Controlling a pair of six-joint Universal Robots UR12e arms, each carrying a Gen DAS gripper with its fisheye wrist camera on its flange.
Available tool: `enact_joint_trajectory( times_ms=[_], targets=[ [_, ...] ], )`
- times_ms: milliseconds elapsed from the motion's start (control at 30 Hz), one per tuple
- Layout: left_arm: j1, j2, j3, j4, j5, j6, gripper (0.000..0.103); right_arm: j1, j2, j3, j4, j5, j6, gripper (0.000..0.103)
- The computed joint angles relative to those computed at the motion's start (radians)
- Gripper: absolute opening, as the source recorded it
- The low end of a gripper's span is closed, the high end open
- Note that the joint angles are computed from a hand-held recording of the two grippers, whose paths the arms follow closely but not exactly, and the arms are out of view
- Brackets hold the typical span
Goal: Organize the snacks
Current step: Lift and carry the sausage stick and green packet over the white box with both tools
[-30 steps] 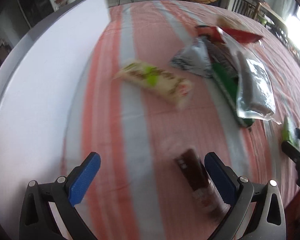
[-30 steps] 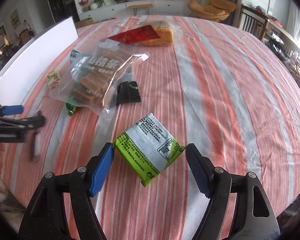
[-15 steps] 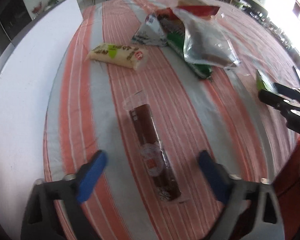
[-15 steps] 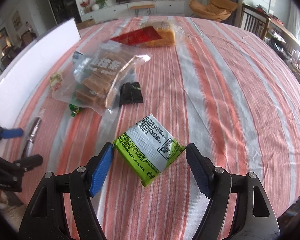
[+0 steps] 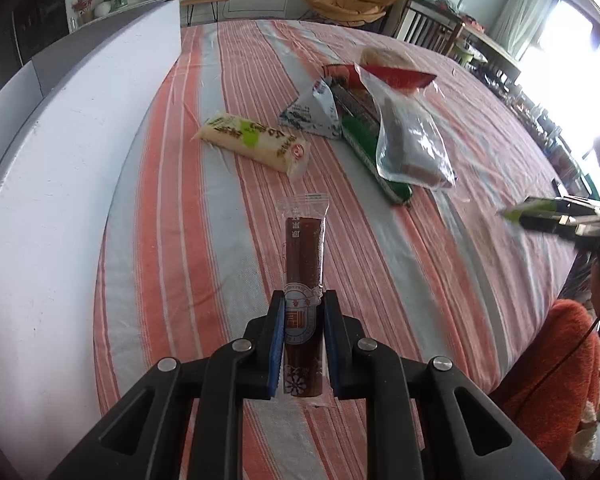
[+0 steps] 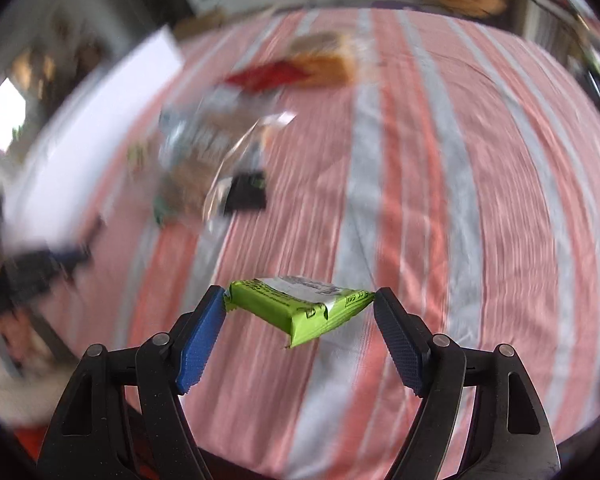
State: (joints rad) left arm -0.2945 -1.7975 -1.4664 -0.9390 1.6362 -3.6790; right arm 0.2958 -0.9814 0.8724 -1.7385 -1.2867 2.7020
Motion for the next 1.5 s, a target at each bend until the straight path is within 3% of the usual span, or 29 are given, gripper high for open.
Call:
enact_joint_trajectory(
  times_ms=[100, 167, 233, 333, 533, 733, 800, 933, 1033, 1100, 1133, 1233, 1267, 1367, 1500],
  targets=[
    [0.005, -0.001, -0.001, 0.024, -0.02, -0.012, 0.017, 0.033, 0.017, -0.02, -0.023, -0.033, -0.054, 0.079],
    [0.001, 0.009, -0.012, 0.042, -0.015, -0.02, 0.017, 0.046, 0.054, -0.083, 0.039, 0.014, -0.042, 0.079],
    [0.001, 0.021, -0.018, 0.06, -0.012, -0.026, 0.017, 0.058, 0.067, -0.1, 0.042, 0.054, -0.022, 0.079],
    [0.006, 0.045, -0.029, 0.089, 0.002, -0.031, 0.017, 0.065, 0.067, -0.088, 0.033, 0.075, 0.007, 0.079],
    [0.02, 0.088, -0.045, 0.116, 0.042, -0.03, 0.017, 0.054, 0.043, -0.039, 0.071, 0.026, 0.004, 0.08],
    [0.027, 0.094, -0.062, 0.142, 0.025, -0.052, 0.017, 0.045, -0.004, 0.031, -0.001, 0.001, -0.029, 0.08],
    [0.028, 0.097, -0.066, 0.152, 0.014, -0.058, 0.017, 0.041, -0.009, 0.033, 0.013, 0.029, 0.01, 0.08],
    [0.019, 0.104, -0.063, 0.158, 0.058, -0.044, 0.017, 0.051, 0.014, -0.006, 0.081, 0.017, 0.234, 0.08],
    [0.02, 0.107, -0.058, 0.165, 0.084, -0.047, 0.017, 0.078, 0.012, 0.015, 0.003, -0.052, 0.333, 0.086],
    [0.023, 0.112, -0.057, 0.163, 0.092, -0.052, 0.017, 0.093, 0.012, 0.021, -0.04, -0.111, 0.359, 0.079],
    [0.025, 0.117, -0.059, 0.161, 0.098, -0.053, 0.017, 0.097, 0.012, 0.024, -0.059, -0.139, 0.369, 0.05],
    [0.034, 0.142, -0.071, 0.151, 0.138, -0.053, 0.017, 0.074, 0.017, 0.012, -0.035, -0.065, 0.417, 0.042],
    [0.038, 0.151, -0.078, 0.143, 0.155, -0.056, 0.017, 0.065, 0.009, 0.022, -0.042, -0.047, 0.423, 0.017],
    [0.056, 0.182, -0.101, 0.115, 0.2, -0.086, 0.017, 0.039, -0.003, 0.018, -0.037, 0.086, 0.441, 0.009],
    [0.09, 0.219, -0.137, 0.077, 0.223, -0.147, 0.017, 0.069, 0.013, -0.03, -0.104, 0.025, 0.4, 0.013]
  ],
)
